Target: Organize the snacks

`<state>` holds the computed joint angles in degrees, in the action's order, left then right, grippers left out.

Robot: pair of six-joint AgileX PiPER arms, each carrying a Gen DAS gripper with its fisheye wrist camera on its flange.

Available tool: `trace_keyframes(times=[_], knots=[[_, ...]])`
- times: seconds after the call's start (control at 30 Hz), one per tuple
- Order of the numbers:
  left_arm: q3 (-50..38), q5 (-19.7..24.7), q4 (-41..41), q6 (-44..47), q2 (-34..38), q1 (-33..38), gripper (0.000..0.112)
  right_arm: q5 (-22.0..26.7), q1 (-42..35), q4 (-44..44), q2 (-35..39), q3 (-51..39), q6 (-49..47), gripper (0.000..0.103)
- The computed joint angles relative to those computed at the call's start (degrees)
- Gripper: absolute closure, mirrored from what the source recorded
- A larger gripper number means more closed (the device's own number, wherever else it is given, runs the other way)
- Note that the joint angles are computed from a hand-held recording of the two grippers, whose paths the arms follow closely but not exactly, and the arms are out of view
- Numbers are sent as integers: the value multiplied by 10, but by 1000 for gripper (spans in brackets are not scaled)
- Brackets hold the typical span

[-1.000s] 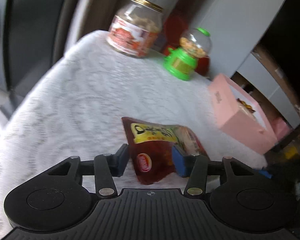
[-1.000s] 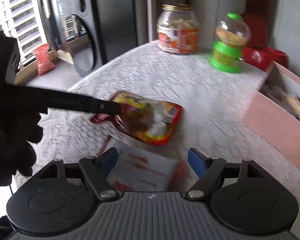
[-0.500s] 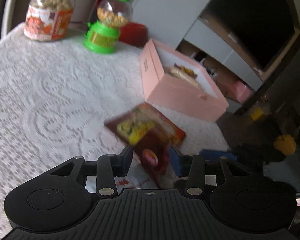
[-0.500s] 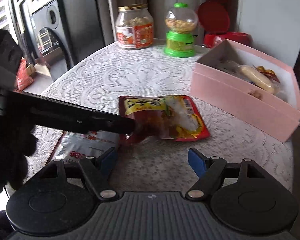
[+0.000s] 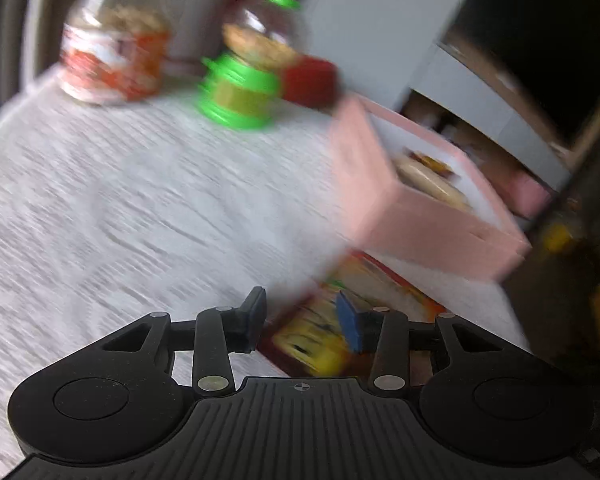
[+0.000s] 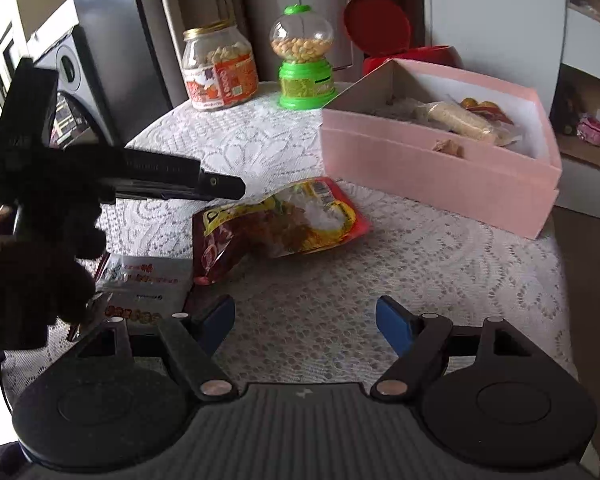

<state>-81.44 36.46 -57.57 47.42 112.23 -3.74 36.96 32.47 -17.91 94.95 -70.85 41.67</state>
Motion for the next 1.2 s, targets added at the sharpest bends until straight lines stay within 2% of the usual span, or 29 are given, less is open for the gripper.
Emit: trace_keyframes(times=[0.1,0.13,0.17,0.23,0.33,0.47,0.63,0.77,0.87,0.97,1.2], knots=[[21,66,-30,36,-17,12,70,2,-6,-10,-4,0,20,25],[34,74,-36,44,-28,15,70,1,-9,-11,-2,-2,25,25],[62,69,-44,62,-52,20,71,0,-12,-8,1,-5,28,25],[114,31,-37,102,-104,20,71,-7,-16,8,5,-8,21,25],[161,1,29,132,-166,14,71,-12,-17,29,15,-13,-3,25],[204,-1,139,137,-226,0,70,-13,-12,33,19,-10,-7,25],[241,-2,224,121,-267,-29,68,-8,-13,25,12,1,2,25],[248,-84,326,23,-253,-77,65,-6,-17,29,13,4,-1,25],[220,-123,372,-60,-218,-87,64,-6,-18,32,16,1,-1,25],[198,-142,417,-139,-195,-87,64,0,-15,23,16,-5,10,25],[174,-155,468,-234,-172,-82,64,-3,-18,21,24,-23,35,25]])
